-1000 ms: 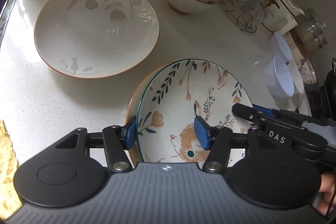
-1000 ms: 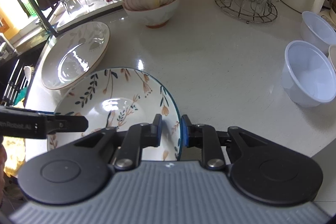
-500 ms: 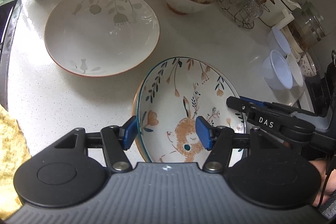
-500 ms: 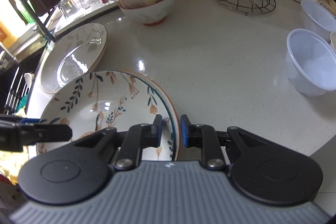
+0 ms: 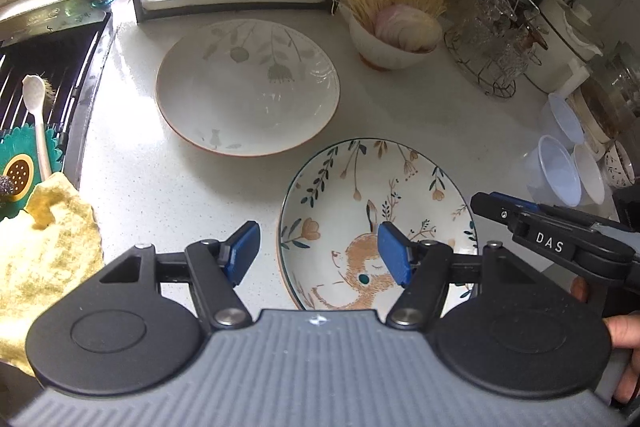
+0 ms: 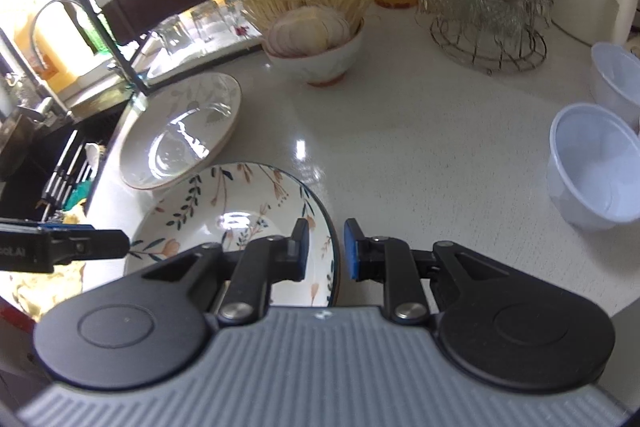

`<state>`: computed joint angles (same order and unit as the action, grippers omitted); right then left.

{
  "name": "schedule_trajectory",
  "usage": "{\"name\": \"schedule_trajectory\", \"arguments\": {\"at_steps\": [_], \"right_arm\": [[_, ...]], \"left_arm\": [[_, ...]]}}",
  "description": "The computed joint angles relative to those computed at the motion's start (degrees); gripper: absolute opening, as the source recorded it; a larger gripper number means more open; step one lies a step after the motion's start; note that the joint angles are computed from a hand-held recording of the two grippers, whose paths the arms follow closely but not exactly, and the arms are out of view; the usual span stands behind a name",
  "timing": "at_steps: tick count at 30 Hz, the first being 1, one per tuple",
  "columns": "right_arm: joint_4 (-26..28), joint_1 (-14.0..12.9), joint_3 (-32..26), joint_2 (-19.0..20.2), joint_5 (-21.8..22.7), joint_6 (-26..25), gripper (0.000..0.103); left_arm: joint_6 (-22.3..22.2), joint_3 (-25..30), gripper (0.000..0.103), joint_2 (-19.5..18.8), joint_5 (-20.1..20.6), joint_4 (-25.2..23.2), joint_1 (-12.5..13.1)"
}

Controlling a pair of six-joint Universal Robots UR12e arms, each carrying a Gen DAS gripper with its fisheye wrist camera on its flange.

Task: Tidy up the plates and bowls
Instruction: 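Lower the floral plate onto the counter and open both grippers, then move both grippers toward the white leaf-pattern bowl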

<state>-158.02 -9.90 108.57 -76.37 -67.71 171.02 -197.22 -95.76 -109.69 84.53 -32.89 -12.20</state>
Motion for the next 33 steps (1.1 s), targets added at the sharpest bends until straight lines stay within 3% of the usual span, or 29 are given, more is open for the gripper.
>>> {"name": "schedule_trajectory", "arguments": {"at_steps": [12, 21, 28, 33], "right_arm": [[-4.7, -3.6, 2.6, -5.5, 10.5, -2.9, 0.022], [-8.4, -7.9, 7.6, -11.1, 15.4, -3.1, 0.022], [-6.3, -11.5, 10.5, -14.6, 19.3, -5.0, 0.022], [-5.4, -13.5, 12.4, -16.2, 19.5, -6.1, 0.022]], "left_arm": [[-0.9, -2.8, 0.07, 5.0, 9.8, 7.6, -4.9], [-3.6, -4.9, 0.07, 8.1, 13.6, 11.1, -8.7], [-6.7, -6.1, 0.07, 9.4, 16.0, 12.3, -11.8], [-7.7, -6.4, 0.07, 9.5, 16.8, 11.4, -13.4]]}}
